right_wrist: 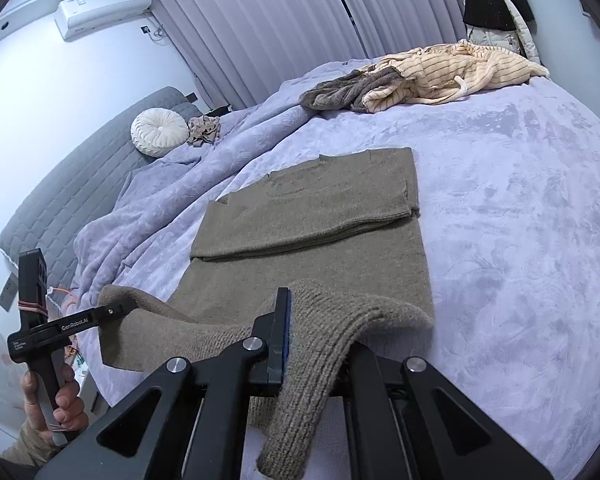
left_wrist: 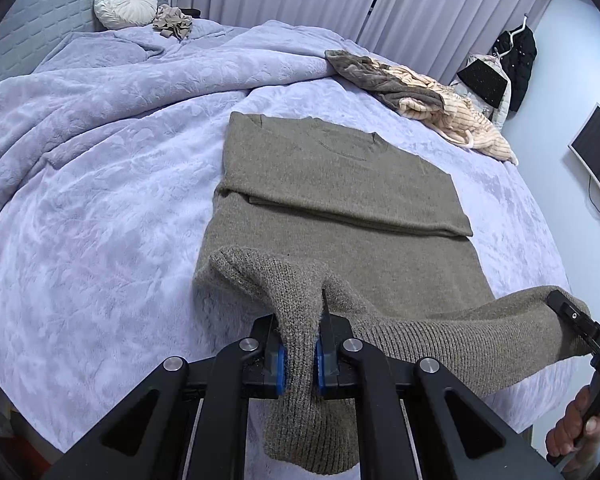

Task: Fold small clothes
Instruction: 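Grasp the hem with the left gripper while the right gripper grasps the hem too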

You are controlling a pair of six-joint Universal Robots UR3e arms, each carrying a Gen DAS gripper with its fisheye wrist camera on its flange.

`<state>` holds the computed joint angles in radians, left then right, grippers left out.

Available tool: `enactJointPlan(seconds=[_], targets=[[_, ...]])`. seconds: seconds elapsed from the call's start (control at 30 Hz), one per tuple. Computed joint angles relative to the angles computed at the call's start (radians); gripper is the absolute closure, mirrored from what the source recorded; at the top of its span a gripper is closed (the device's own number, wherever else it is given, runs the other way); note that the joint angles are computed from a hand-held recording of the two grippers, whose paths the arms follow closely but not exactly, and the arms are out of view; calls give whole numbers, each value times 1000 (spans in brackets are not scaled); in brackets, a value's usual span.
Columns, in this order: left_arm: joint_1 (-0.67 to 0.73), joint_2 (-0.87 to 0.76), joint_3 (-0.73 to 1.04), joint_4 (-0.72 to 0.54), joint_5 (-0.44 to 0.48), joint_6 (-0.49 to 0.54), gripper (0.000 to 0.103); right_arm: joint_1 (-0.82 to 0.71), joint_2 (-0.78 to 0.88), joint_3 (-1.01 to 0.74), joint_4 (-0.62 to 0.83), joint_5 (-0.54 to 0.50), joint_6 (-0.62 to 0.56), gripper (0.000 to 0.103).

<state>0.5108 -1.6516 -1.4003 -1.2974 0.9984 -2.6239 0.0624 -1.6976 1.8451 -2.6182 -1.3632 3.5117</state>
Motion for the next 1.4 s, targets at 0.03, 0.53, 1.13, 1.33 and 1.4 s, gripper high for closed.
enactJointPlan(seconds=[0.03, 0.53, 1.13, 1.33, 1.4], targets=[[-3, -13, 17, 0, -1, -10, 91, -1, 13, -14, -1, 0, 2, 98], [-64, -204, 290, -39, 10, -129, 91, -13, 174, -236, 61, -17, 13, 98], [-137, -441, 677, -107, 43, -267, 91, -34, 326, -447, 70, -17, 98, 98], [-152, -535, 847, -161, 46, -293, 91, -44, 389, -554, 111, -9, 79, 98], [-157, -574, 914, -186, 50, -302, 91, -48, 420, -604, 131, -6, 73, 98]])
